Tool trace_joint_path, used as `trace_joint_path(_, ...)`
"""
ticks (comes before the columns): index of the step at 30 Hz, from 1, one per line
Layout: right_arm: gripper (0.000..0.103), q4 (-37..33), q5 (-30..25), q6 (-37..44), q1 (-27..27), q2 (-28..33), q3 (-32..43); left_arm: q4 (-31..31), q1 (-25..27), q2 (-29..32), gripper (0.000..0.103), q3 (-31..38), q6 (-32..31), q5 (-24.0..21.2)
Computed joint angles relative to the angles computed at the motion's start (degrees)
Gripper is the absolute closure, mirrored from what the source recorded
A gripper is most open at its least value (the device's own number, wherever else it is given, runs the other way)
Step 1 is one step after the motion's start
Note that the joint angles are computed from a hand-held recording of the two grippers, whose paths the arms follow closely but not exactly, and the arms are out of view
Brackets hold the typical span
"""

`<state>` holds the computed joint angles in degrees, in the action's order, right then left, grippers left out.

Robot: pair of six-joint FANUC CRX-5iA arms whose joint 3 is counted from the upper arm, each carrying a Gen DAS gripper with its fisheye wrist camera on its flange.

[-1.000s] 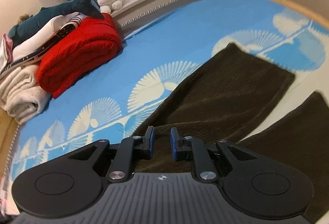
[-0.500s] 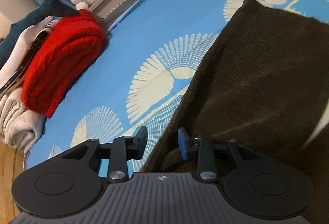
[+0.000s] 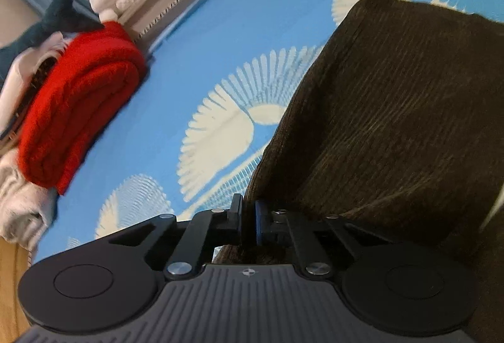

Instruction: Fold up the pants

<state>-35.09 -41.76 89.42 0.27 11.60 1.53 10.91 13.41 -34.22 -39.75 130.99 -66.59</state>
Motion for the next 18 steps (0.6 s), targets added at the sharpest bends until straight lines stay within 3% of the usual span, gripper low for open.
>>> trace_joint_path(3,0.097,2.4,-1.7,0.8,-0.8,-3.5,-1.3,-2.6,-1.7,-1.0,0.1,1.2,0.0,0.2)
trace_joint_path(7,0.097,-1.1,-6.1,7.4,-6.2,-9.7,-3.1,-4.8,-2.5,-5.5,0.1,2.1,-0.3,0.2)
trace_joint_path(11,0.097,-1.8,-15.5,16.2,-12.9,-16.7,-6.6,-7.3,-1.8,-12.0,0.101,3.1,-0.9,-2.6)
trace_joint_path(13,0.097,0.5,-21.7,19.7,-15.3,-18.4,-8.1,-8.6,-1.4,-14.3,0.101,3.9,-2.3,-5.0)
trace_joint_path(16,0.097,8.6,-31.0,24.9,-14.8,-17.7,-10.3,-9.2,-0.7,-12.9,0.101,4.5,-5.0,-10.0)
trace_joint_path(18,0.096,13.6,-32.0,26.3,-13.4,-17.7,-12.3,-5.0,4.3,-12.0,0.1,2.4,-11.3,-13.0)
